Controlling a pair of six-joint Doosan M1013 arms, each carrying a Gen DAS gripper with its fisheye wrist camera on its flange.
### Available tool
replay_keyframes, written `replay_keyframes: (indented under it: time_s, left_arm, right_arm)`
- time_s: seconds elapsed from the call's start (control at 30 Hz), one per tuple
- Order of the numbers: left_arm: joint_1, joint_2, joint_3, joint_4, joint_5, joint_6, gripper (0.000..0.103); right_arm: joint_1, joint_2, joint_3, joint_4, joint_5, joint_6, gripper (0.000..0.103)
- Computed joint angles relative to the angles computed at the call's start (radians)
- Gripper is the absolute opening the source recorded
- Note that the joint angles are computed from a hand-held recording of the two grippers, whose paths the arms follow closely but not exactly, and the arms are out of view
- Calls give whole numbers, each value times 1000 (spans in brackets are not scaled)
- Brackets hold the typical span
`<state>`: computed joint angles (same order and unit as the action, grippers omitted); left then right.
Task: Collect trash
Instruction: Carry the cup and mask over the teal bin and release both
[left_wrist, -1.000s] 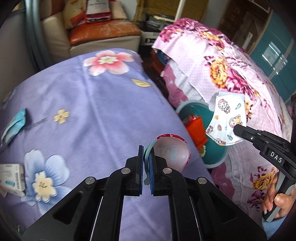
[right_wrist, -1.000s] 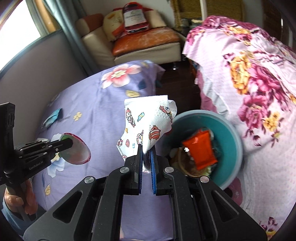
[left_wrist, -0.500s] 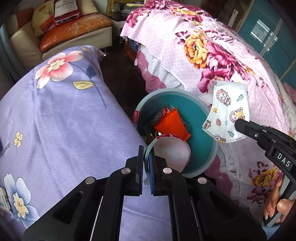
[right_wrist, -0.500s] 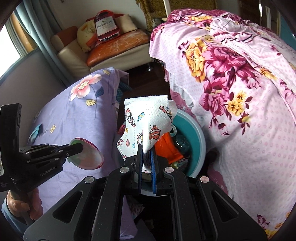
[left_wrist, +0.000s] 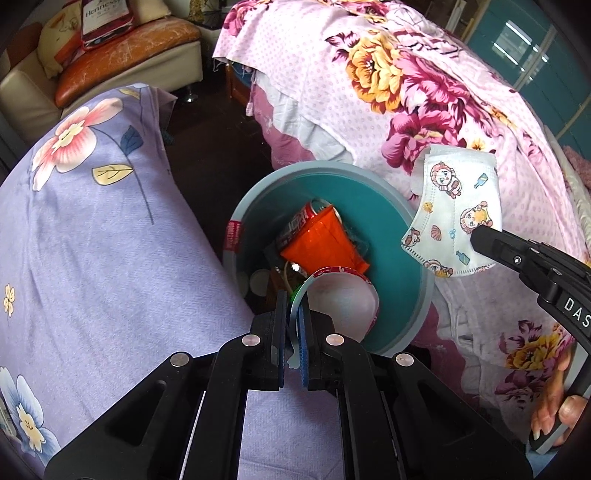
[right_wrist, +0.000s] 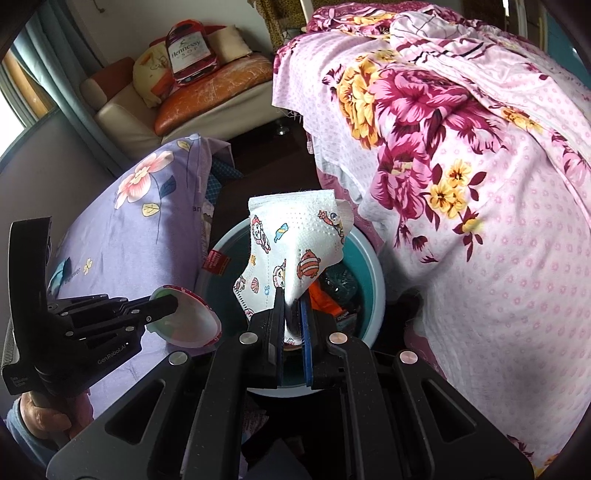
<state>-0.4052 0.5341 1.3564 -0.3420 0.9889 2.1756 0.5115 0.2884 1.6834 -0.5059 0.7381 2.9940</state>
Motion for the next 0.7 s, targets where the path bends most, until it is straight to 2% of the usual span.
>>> replay_keyframes:
  time_s: [0.07, 0.13, 0.17, 0.2, 0.27, 0.3, 0.4, 0.7]
  left_arm:
    - [-3, 3, -4, -1, 1, -4, 8]
    - [-6, 7, -7, 4, 3, -12, 16]
    - [-6, 8, -8, 6, 4, -15, 28]
    - [-6, 8, -7, 11, 0, -20, 47]
    - [-7, -1, 8, 22, -40, -30, 71]
    - [-6, -5, 14, 21, -54, -28, 76]
    - [0, -8, 11, 10, -54, -20, 82]
    - [30, -24, 16, 3, -80, -31, 88]
  right_arm:
    - [-3, -1, 3, 0, 3, 6, 8]
    - [-5, -1, 5, 2, 3, 6, 8]
    - [-7, 0, 6, 6, 3, 5, 8]
    - [-9, 0, 6, 9, 3, 1, 8]
    - [-13, 3, 4, 24, 0, -12, 8]
    - [-15, 4, 3, 29, 0, -17, 8]
    - [-17, 9, -1, 38, -2, -28, 8]
    - [-20, 35, -32, 82, -2, -84, 11]
